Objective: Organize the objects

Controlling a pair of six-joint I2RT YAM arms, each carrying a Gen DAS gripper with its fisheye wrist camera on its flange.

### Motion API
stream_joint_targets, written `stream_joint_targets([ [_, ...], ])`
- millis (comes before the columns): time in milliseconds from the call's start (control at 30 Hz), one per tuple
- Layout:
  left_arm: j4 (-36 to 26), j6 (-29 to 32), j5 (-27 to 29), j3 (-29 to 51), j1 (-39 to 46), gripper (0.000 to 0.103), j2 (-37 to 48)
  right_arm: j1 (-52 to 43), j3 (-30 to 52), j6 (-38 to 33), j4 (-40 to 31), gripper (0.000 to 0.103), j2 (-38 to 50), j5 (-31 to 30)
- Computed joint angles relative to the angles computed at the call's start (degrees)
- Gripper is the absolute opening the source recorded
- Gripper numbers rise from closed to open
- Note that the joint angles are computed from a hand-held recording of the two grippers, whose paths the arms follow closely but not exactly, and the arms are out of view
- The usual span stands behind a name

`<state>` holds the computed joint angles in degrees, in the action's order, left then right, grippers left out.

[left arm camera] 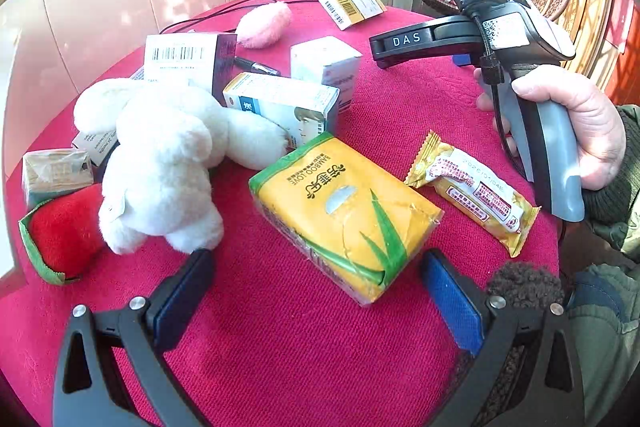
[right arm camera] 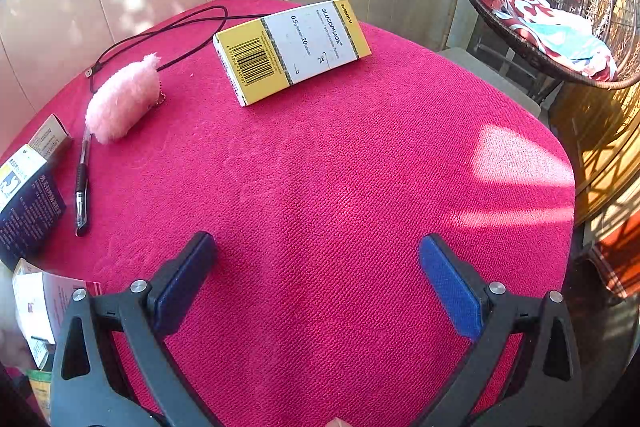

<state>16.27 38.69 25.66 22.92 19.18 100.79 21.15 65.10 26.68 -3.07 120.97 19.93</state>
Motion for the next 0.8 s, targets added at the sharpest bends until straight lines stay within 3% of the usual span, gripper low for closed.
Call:
stream_joint_targets([
  [400,-0.4,-0.3,-0.1,-0.9,-0.2,0.103,-1.4,-0.6,-0.9,-0.2,1.7,0.103,-0.2,-1.2],
  [633,-1.1,-1.4,-0.6,-2.0,-1.3,0.103,-3.5,-4.9,-7.2,1.0,9.2,0.103,-4.8,-11.5],
  [800,-0.7,-1.1,-0.5,-2.0,-1.0,0.103,-3.2,-5.6,-15.3,-1.4,19.8,0.103,-11.7,-12.4],
])
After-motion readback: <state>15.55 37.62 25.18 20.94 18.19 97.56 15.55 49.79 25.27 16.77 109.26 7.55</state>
